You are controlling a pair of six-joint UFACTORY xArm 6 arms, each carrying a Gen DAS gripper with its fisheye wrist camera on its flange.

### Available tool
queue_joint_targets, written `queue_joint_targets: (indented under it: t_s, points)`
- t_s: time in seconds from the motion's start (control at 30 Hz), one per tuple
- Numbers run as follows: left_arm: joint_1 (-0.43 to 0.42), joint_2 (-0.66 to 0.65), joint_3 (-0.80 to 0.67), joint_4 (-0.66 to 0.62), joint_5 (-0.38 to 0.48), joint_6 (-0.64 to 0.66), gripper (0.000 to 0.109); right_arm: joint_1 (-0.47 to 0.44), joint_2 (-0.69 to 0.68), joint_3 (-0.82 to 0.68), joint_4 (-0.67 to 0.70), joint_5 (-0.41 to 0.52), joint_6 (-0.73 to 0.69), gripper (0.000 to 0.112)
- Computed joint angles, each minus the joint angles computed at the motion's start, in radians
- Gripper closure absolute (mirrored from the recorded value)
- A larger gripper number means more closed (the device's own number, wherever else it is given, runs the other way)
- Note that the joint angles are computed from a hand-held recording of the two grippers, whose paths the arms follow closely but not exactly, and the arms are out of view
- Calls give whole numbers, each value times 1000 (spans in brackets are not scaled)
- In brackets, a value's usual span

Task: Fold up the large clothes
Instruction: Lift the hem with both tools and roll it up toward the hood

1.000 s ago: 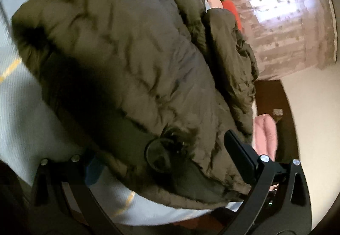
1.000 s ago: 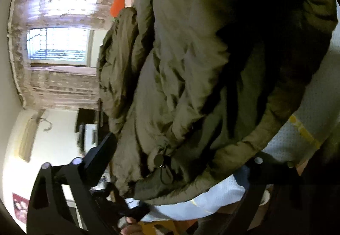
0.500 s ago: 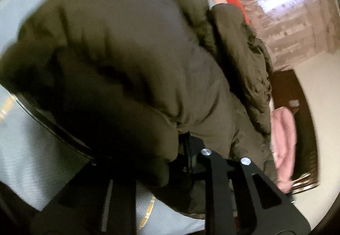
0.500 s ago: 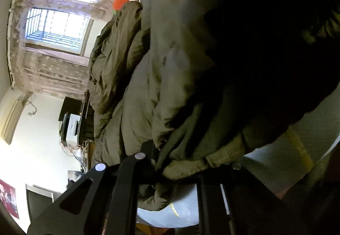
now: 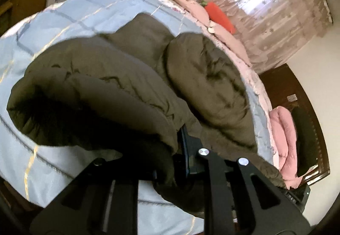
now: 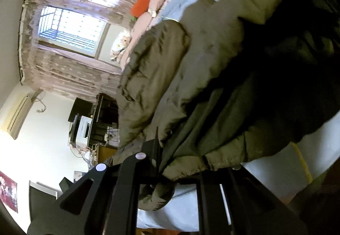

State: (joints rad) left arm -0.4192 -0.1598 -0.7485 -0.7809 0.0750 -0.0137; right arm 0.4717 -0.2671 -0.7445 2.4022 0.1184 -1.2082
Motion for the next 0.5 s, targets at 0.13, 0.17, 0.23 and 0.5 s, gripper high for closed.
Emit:
queue_joint_targets:
  t_s: [0.13,0.17,0.23,0.5]
  points:
    - [37,51,-104,170,49,-107,92,0,31,-62,-211,-21,174,102]
    - [44,71,-139,207,65,-133,92,-5,42,-80,-274,-23,224,102]
    - [55,98,-190,270,89,-170,92,-15,67,-114,-408,-22,332,102]
    - [99,286,-493,485,228,-275,94,-83,221,-277,-933,16,741,102]
